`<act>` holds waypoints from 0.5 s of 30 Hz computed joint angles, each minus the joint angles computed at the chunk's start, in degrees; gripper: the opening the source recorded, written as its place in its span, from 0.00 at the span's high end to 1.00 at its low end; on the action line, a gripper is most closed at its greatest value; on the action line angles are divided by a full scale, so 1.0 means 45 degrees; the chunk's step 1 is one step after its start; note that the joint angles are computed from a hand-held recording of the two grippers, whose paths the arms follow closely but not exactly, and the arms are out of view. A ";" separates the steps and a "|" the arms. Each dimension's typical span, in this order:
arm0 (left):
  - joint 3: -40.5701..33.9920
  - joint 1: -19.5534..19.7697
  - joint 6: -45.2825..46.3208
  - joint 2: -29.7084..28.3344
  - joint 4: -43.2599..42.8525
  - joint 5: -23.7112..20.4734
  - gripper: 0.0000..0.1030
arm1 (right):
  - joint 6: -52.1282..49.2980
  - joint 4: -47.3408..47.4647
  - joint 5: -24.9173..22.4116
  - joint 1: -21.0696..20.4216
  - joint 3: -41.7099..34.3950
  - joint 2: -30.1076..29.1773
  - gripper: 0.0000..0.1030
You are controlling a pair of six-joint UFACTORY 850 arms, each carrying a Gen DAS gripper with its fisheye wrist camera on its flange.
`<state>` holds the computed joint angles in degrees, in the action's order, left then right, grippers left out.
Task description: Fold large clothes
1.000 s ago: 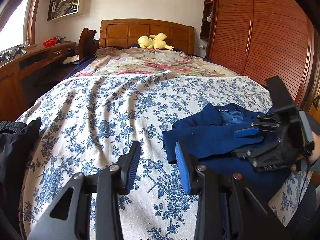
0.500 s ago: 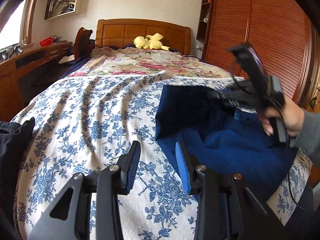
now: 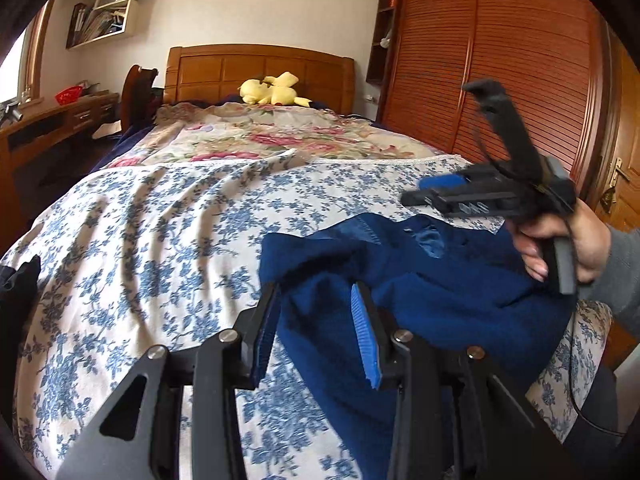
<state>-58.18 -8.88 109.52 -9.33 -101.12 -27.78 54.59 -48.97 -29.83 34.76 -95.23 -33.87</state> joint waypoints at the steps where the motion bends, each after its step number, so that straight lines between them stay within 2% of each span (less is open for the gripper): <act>1: -0.0022 -0.0072 -0.0027 -0.0016 0.0024 -0.0009 0.66 | 0.0178 -0.0053 0.0119 0.0031 0.0569 0.0376 0.57; 7: -0.0042 -0.0463 -0.0011 -0.0024 0.0146 0.0127 0.66 | 0.1992 -0.1055 0.0325 0.0255 0.3512 0.2420 0.56; 9: -0.0055 -0.0632 0.0024 -0.0015 0.0134 0.0150 0.66 | 0.2850 -0.1618 0.0299 0.0324 0.4292 0.3033 0.51; 12: -0.0125 -0.0864 0.0000 -0.0037 0.0146 0.0090 0.66 | 0.4196 -0.2410 0.0087 0.0395 0.5579 0.4068 0.46; 15: -0.0215 -0.1121 -0.0092 -0.0079 0.0232 0.0066 0.66 | 0.4869 -0.2639 -0.0346 0.0402 0.6720 0.5047 0.45</act>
